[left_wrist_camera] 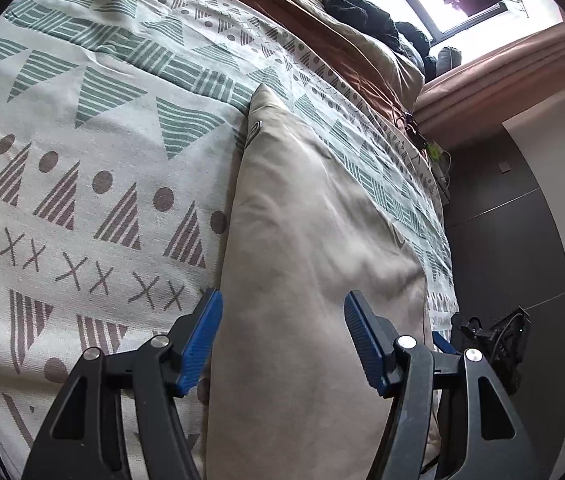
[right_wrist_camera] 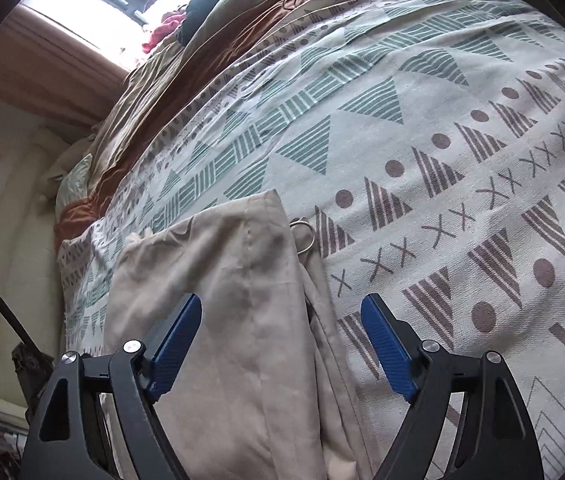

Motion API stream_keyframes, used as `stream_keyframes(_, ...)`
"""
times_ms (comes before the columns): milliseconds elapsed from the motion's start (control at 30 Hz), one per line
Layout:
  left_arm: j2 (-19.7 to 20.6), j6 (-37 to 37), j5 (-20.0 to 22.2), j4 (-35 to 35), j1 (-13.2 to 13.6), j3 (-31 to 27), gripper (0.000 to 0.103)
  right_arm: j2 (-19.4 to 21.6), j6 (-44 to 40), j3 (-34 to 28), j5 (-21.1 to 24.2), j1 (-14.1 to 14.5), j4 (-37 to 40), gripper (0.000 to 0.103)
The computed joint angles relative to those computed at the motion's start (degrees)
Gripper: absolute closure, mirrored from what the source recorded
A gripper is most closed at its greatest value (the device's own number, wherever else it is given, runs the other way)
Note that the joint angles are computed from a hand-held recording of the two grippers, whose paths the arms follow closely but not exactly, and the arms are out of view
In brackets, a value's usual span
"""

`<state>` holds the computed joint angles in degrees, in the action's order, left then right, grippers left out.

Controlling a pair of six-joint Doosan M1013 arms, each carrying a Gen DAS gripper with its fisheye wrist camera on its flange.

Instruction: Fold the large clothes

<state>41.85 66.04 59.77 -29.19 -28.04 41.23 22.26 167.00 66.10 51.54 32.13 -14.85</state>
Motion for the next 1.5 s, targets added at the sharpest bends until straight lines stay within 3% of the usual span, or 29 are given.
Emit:
stream_keyframes(367,2.59,-0.35,3.87,2.88,-0.42,-3.75,0.039,-2.09,-16.7,8.91,-15.37,-5.46,22.18,0.024)
stream_keyframes(500,2.95,0.18,3.89,3.0,-0.52,-3.95,0.039,-1.03,-24.65,9.2,-17.63,-7.16,30.2,0.032)
stream_keyframes(733,4.65,0.85,5.12,3.53,-0.87,-6.93,0.039,1.87,-31.55,6.76,-17.31,-8.53,35.77,0.032)
stream_keyframes(933,5.88,0.06,6.81,5.26,-1.17,-9.5,0.039,4.39,-32.5,3.05,-14.93,-8.49,35.84,0.032)
stream_keyframes(1100,5.53,-1.19,5.47,5.12,-1.0,-8.63,0.041,5.83,-30.17,0.04,-12.13,-7.63,31.51,0.033)
stream_keyframes(1133,5.47,-1.92,5.12,5.53,-1.05,-8.52,0.042,6.14,-29.24,-0.67,-11.08,-7.43,30.08,0.036)
stream_keyframes(1200,5.29,-2.57,4.52,6.04,-1.16,-8.22,0.045,6.23,-26.79,-1.24,-9.58,-7.07,27.4,0.056)
stream_keyframes(1267,5.21,-2.51,4.55,6.61,-1.31,-8.28,0.049,6.11,-26.11,-1.11,-9.72,-6.81,26.57,0.065)
stream_keyframes(1400,5.16,-2.36,4.75,7.47,-1.57,-8.77,0.06,6.39,-24.78,-2.79,-8.42,-5.95,23.6,0.081)
stream_keyframes(1500,5.32,-2.35,5.06,8.38,-1.82,-9.56,0.067,6.64,-22.77,-4.38,-7.0,-5.01,19.74,0.085)
